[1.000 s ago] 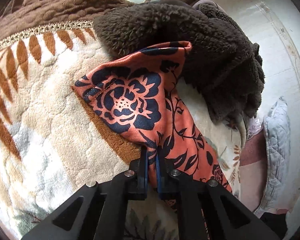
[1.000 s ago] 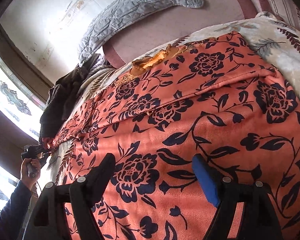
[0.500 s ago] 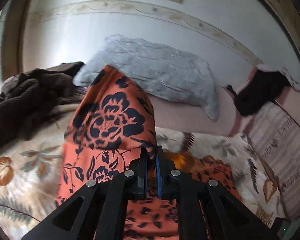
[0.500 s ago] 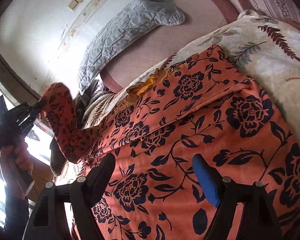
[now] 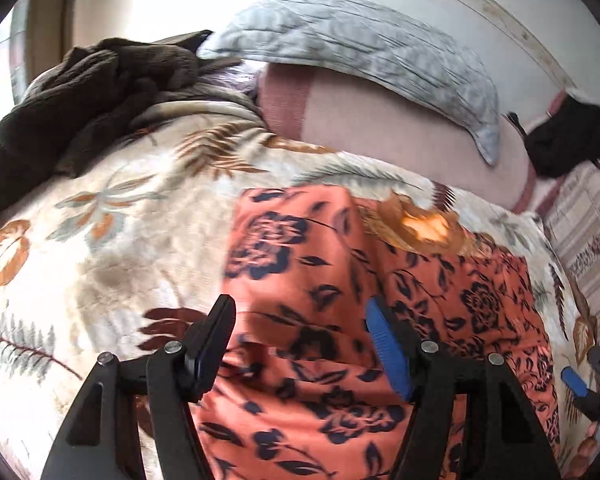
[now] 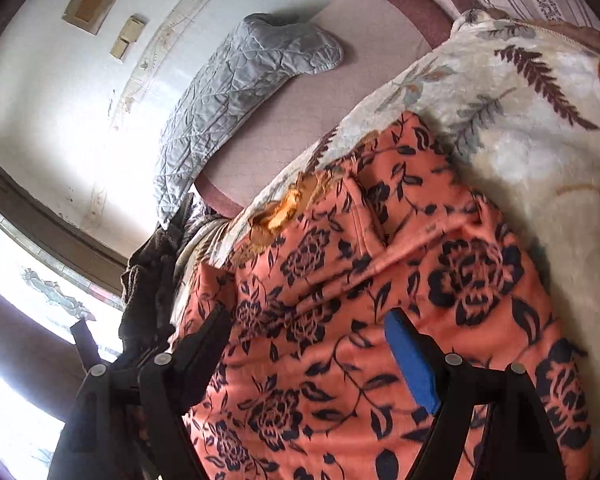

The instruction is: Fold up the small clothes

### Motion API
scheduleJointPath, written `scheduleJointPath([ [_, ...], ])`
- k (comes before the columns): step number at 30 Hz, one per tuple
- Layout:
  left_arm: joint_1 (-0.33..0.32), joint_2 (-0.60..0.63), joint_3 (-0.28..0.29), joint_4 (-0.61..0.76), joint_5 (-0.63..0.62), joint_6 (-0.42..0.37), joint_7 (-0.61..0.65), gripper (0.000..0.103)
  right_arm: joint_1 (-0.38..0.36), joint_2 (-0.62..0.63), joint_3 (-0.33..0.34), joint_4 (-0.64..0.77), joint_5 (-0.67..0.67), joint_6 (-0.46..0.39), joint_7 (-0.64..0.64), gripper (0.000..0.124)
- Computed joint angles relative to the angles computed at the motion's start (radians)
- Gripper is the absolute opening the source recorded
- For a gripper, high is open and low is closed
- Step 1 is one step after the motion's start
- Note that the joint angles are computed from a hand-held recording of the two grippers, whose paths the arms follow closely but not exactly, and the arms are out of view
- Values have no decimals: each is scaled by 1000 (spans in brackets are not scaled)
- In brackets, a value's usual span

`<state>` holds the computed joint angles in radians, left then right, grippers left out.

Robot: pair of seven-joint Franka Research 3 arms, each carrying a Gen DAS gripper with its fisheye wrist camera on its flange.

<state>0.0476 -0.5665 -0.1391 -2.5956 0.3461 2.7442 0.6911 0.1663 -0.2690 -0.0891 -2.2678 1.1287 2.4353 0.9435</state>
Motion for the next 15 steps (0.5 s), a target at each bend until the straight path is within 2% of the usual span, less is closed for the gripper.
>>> scheduleJointPath([
  [2, -2, -36, 45, -52, -24, 19, 12, 68, -2, 114, 5, 119, -25, -4, 26, 82],
  [4, 7, -46, 64, -81, -42, 29, 19, 68, -26, 253, 33, 255, -214, -14, 187, 82],
  [6, 9, -54, 81, -105, -60, 42, 35, 68, -39, 375, 51, 380, -355, -102, 281, 78],
  [8, 21, -67, 85, -126, -73, 52, 40, 68, -23, 431, 68, 432, -553, -124, 381, 64],
  [9, 18, -69, 92, -131, -83, 52, 51, 68, -10, 435, 75, 436, -646, -120, 401, 50],
  [10, 19, -66, 98, -133, -90, 57, 61, 68, 4, 429, 80, 435, -730, -105, 414, 17],
  [11, 27, -62, 95, -134, -92, 59, 64, 68, 3, 428, 88, 448, -745, -122, 408, 10],
  [12, 34, -58, 93, -131, -94, 58, 68, 68, 8, 416, 91, 445, -779, -101, 423, 10],
  [15, 41, -48, 96, -119, -108, 82, 77, 68, 17, 322, 102, 382, -828, 42, 407, 10],
])
